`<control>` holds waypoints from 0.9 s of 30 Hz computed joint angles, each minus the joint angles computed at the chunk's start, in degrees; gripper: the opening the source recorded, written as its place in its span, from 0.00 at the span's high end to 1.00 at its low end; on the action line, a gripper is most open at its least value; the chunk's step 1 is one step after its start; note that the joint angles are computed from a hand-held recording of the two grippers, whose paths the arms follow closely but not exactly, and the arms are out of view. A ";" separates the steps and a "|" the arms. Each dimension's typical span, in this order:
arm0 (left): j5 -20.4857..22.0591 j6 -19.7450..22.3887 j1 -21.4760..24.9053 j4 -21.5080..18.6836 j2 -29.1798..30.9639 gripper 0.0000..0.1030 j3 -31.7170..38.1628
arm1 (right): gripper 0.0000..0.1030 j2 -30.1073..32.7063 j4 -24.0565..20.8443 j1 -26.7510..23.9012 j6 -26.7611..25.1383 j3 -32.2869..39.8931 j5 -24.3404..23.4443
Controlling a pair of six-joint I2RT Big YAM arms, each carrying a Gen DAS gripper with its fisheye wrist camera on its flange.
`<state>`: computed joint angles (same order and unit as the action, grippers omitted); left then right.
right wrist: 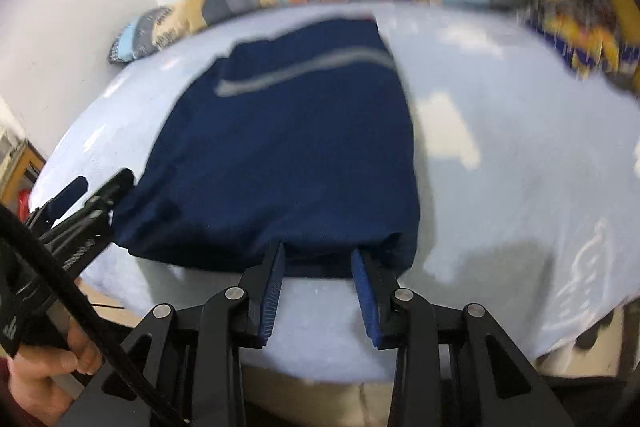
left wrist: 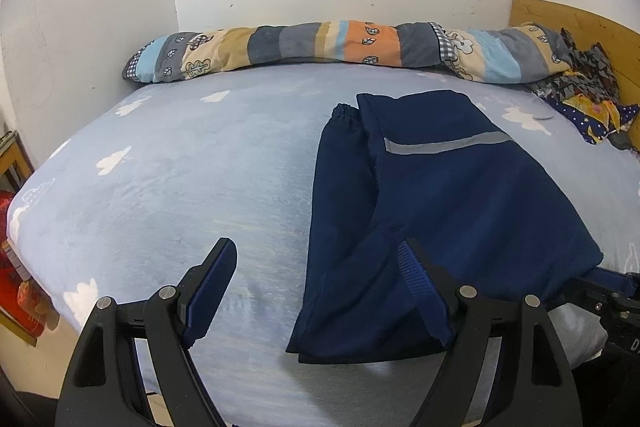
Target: Fold large clothes
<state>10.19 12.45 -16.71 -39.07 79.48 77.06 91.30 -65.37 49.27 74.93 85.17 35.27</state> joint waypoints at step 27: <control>-1.06 0.11 -0.46 0.40 0.22 0.20 -0.26 | 0.65 7.95 -7.12 -2.11 -7.73 8.46 -0.36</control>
